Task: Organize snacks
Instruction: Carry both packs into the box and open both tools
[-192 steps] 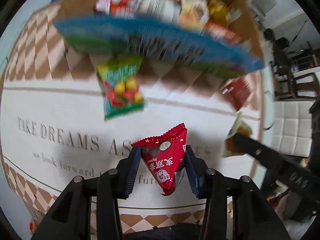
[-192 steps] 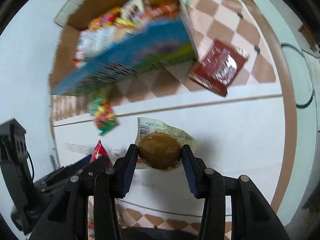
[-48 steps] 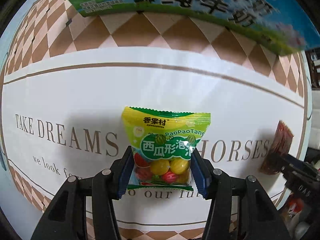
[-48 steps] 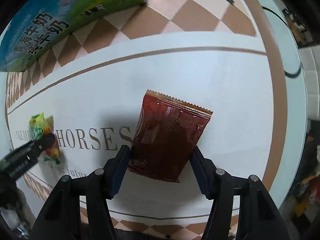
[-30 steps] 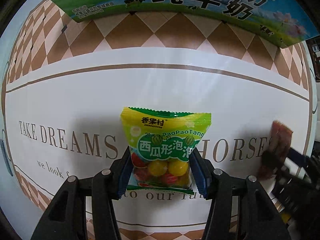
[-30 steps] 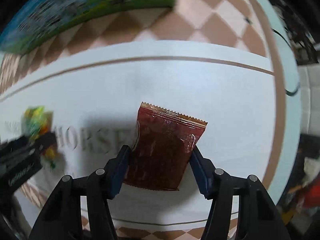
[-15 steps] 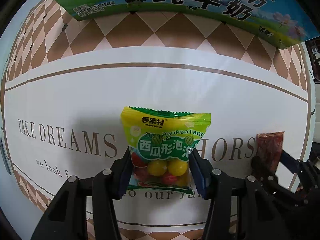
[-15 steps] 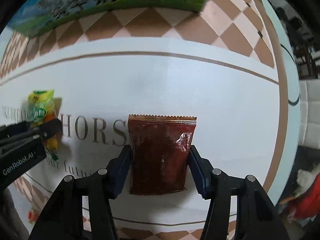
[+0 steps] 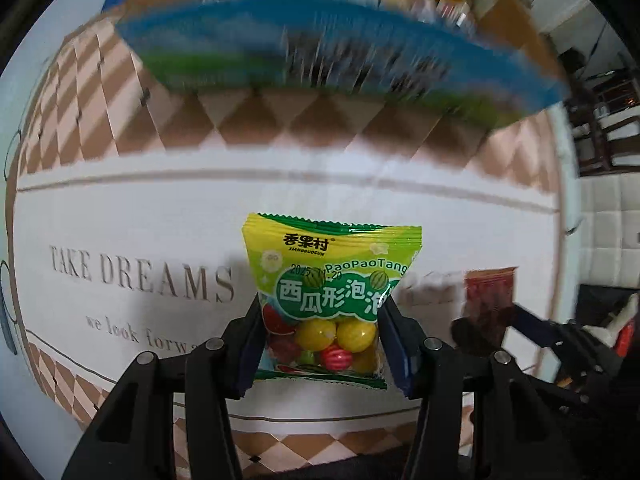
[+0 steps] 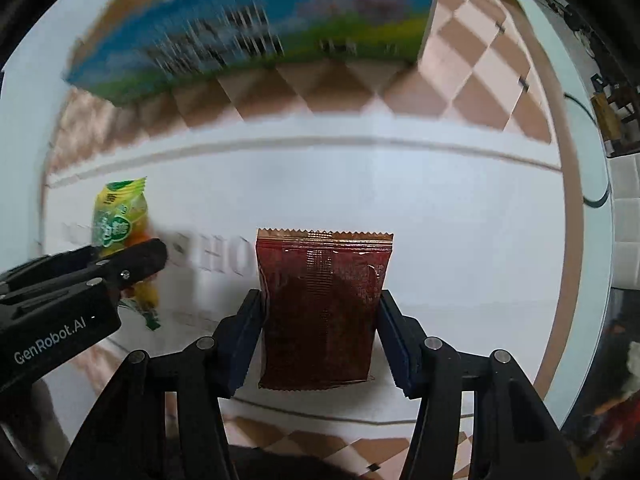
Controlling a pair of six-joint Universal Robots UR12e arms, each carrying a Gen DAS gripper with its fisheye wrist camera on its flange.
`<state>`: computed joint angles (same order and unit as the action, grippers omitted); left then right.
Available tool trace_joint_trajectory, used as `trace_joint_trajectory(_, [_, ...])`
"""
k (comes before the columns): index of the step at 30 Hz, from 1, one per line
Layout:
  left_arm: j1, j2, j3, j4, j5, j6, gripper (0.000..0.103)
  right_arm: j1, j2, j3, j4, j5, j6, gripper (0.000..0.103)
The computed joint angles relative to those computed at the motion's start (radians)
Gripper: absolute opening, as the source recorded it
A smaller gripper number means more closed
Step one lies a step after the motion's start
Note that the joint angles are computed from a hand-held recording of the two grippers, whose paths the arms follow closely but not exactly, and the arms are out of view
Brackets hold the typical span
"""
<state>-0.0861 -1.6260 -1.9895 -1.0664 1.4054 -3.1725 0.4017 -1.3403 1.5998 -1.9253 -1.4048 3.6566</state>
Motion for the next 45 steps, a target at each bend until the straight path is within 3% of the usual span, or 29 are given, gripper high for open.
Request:
trace_joint_trajectory(4, [0.031, 0.016, 0.061, 0.018, -0.065, 0.015, 0.050, -0.034, 0.006, -0.085, -0.024, 0.045, -0.009, 0.059])
trace_joint_trajectory(9, [0.053, -0.042, 0.197, 0.006, -0.120, 0.043, 0.050, -0.080, 0.023, -0.158, -0.087, 0.097, -0.011, 0.059])
trace_joint_trajectory(10, [0.051, -0.064, 0.230, 0.006, -0.116, 0.041, 0.050, -0.067, 0.039, -0.170, -0.117, 0.094, 0.011, 0.059])
trace_joint_trajectory(14, [0.040, -0.164, 0.351, 0.001, -0.058, 0.043, 0.050, -0.098, 0.102, -0.266, -0.139, 0.100, 0.016, 0.059])
trace_joint_trajectory(19, [0.051, -0.307, 0.511, -0.101, -0.041, 0.026, 0.050, -0.138, 0.220, -0.388, -0.117, 0.133, 0.021, 0.059])
trace_joint_trajectory(26, [0.058, -0.455, 0.673, -0.283, -0.060, 0.030, 0.050, -0.146, 0.374, -0.550, -0.019, 0.145, 0.006, 0.059])
trace_joint_trajectory(31, [0.057, -0.503, 0.719, -0.337, -0.069, 0.045, 0.050, -0.143, 0.430, -0.613, 0.023, 0.141, -0.020, 0.059])
trace_joint_trajectory(36, [0.047, -0.532, 0.758, -0.388, -0.026, 0.035, 0.052, -0.144, 0.474, -0.655, 0.036, 0.162, -0.039, 0.060])
trace_joint_trajectory(40, [0.054, -0.541, 0.764, -0.393, -0.057, 0.021, 0.068, -0.144, 0.506, -0.699, 0.115, 0.182, -0.051, 0.084])
trace_joint_trajectory(45, [0.053, -0.530, 0.753, -0.371, -0.056, 0.036, 0.075, -0.140, 0.507, -0.709, 0.145, 0.137, -0.057, 0.090])
